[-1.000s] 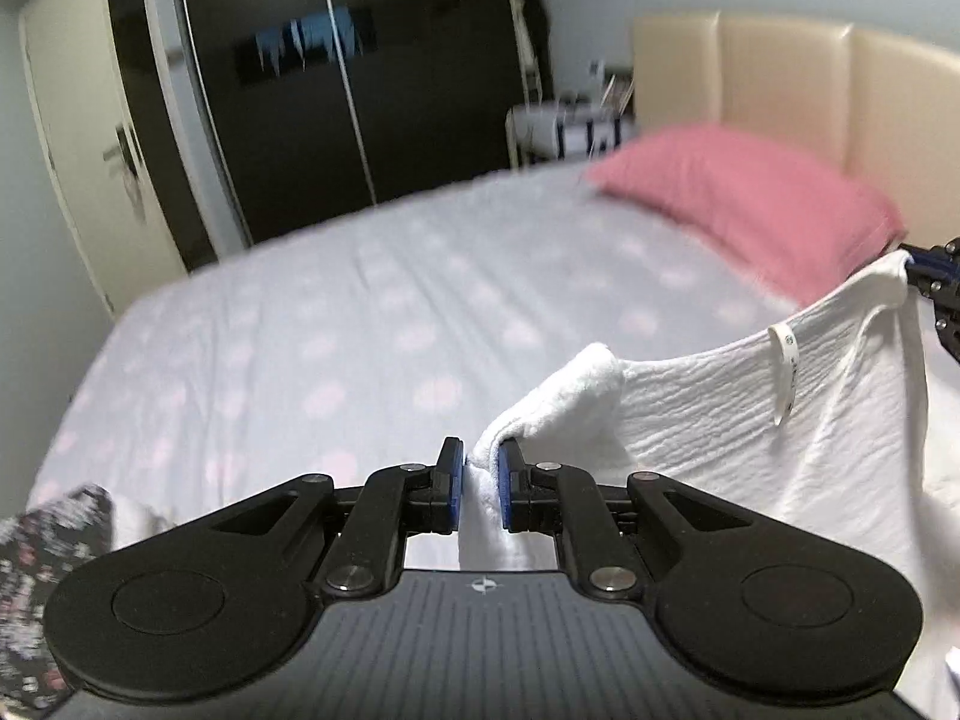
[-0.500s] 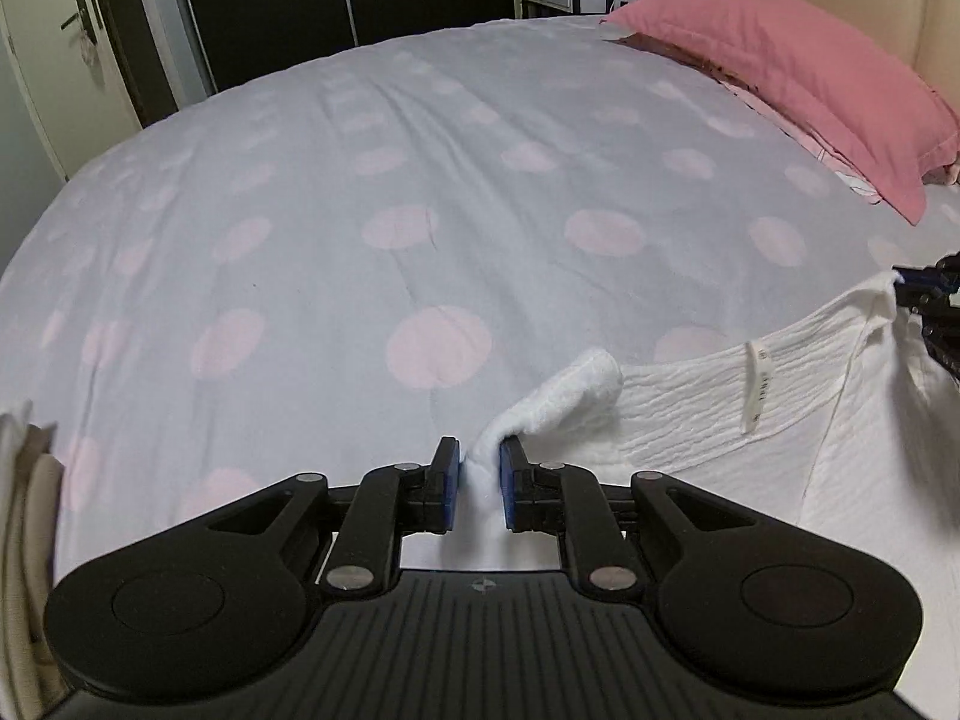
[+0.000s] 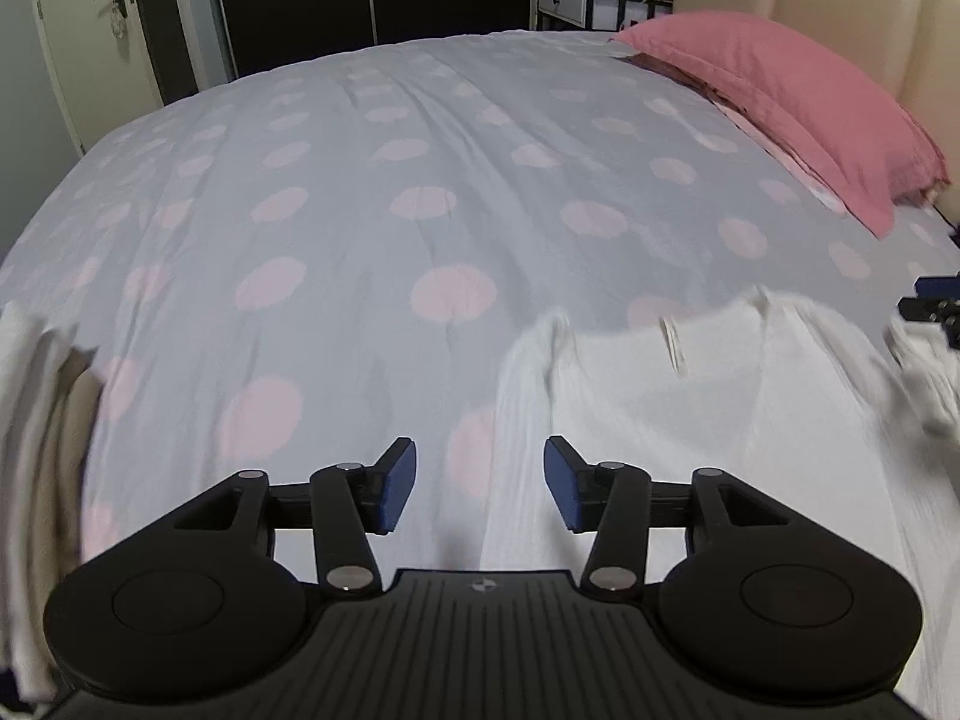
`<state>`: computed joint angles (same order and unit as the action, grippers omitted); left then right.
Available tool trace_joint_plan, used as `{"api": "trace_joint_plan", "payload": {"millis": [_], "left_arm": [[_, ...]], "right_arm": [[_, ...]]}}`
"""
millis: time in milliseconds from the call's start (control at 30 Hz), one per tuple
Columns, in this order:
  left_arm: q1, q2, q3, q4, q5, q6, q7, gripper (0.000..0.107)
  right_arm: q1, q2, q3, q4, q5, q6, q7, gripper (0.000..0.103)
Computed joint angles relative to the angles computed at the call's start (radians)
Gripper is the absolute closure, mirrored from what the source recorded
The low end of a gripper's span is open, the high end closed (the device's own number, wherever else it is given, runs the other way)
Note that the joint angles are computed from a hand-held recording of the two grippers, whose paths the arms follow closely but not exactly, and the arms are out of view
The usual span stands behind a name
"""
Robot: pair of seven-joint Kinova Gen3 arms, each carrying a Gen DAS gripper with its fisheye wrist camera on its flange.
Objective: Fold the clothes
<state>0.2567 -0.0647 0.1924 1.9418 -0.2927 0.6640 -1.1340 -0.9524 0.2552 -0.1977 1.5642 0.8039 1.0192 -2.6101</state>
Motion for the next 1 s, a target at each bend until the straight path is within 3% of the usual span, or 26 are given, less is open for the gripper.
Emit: {"api": "trace_joint_plan", "payload": {"millis": [333,500,533,667,867,1000], "left_arm": [[-0.016,-0.319,0.018,0.13,0.161,0.232,-0.106,0.057],[-0.048,-0.45,0.009,0.206,0.248,0.285,-0.114,0.056],[-0.056,-0.465,0.006,0.222,0.264,0.288,-0.115,0.056],[-0.095,-0.487,0.021,0.25,0.307,0.319,-0.1,0.056],[-0.103,-0.496,0.04,0.262,0.339,0.296,-0.099,0.056],[-0.101,-0.499,0.059,0.265,0.341,0.293,-0.101,0.056]], "right_arm": [[-0.013,-0.263,-0.176,0.252,-0.128,0.148,-0.176,0.067],[0.017,-0.363,-0.271,0.341,-0.22,0.177,-0.297,0.062],[0.021,-0.38,-0.289,0.357,-0.243,0.168,-0.309,0.056],[0.023,-0.359,-0.381,0.385,-0.267,0.224,-0.392,0.055],[0.022,-0.413,-0.39,0.463,-0.313,0.238,-0.529,0.055],[0.01,-0.442,-0.454,0.467,-0.292,0.191,-0.518,0.055]]}}
